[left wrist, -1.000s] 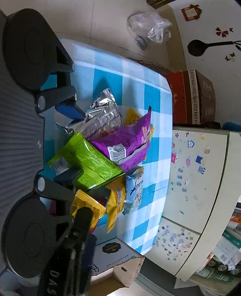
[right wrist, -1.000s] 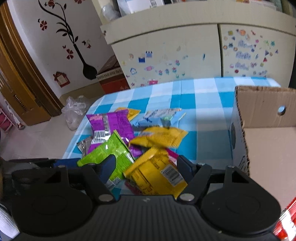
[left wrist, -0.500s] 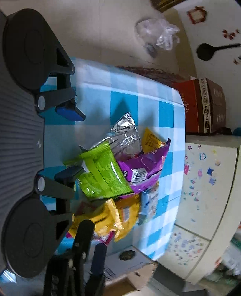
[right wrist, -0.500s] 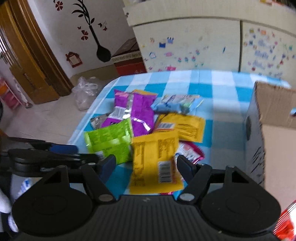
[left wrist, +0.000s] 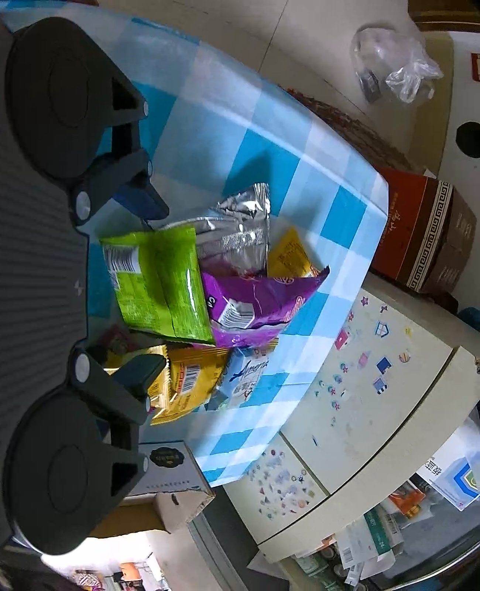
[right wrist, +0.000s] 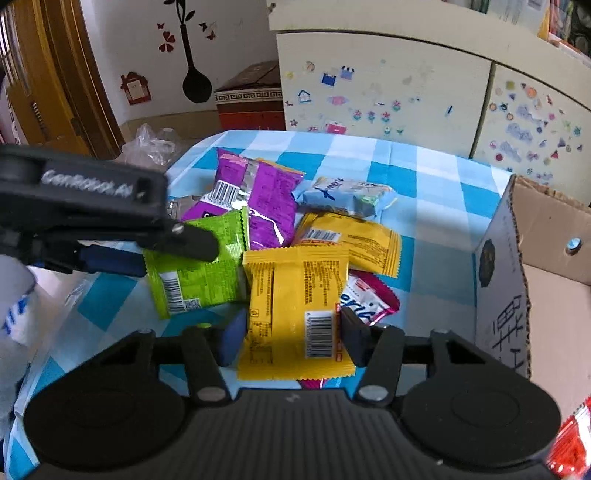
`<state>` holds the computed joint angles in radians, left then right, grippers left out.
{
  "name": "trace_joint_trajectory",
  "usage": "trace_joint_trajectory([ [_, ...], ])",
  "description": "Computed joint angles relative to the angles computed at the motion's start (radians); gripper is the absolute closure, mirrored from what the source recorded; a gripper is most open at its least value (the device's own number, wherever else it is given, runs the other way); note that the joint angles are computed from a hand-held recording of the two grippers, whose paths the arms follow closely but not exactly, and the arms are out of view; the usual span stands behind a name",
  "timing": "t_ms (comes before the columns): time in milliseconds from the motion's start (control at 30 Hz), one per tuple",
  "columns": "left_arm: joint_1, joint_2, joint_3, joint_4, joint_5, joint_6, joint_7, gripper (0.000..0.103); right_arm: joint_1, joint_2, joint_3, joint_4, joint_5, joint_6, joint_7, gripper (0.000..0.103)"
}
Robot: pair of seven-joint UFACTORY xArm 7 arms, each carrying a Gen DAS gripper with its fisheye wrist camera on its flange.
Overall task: Organize snacks
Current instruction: 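Grasp the green bag with the left tool while the right tool grasps the yellow bag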
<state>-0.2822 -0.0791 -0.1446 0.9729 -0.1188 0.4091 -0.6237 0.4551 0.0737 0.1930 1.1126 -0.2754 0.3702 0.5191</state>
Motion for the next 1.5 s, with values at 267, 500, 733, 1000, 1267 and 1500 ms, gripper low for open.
trace_joint_trajectory([
  [267,0.005,0.033,-0.021,0.019,0.175,-0.003,-0.194,0.004,-0.017,-0.051,-0.001,-0.012,-0.005,0.091,0.166,0.052],
  [500,-0.016,0.096,-0.017,0.079,0.329,0.062,-0.317,0.001,-0.023,-0.054,0.011,-0.016,-0.016,0.094,0.174,0.052],
  [733,-0.042,0.109,-0.009,0.107,0.46,0.123,-0.388,0.004,-0.025,-0.048,0.011,-0.015,-0.007,0.09,0.171,0.051],
  [1000,-0.039,0.083,-0.004,0.085,0.466,0.113,-0.379,0.034,-0.023,-0.044,0.008,-0.012,-0.028,0.09,0.184,0.051],
  [1267,-0.02,0.01,-0.014,0.01,0.37,0.067,-0.297,0.046,-0.022,-0.056,0.012,-0.023,-0.02,0.068,0.17,0.052],
  [1500,0.0,-0.09,-0.027,-0.102,0.321,0.009,-0.281,0.068,-0.024,-0.09,0.022,-0.05,-0.023,0.064,0.168,0.052],
])
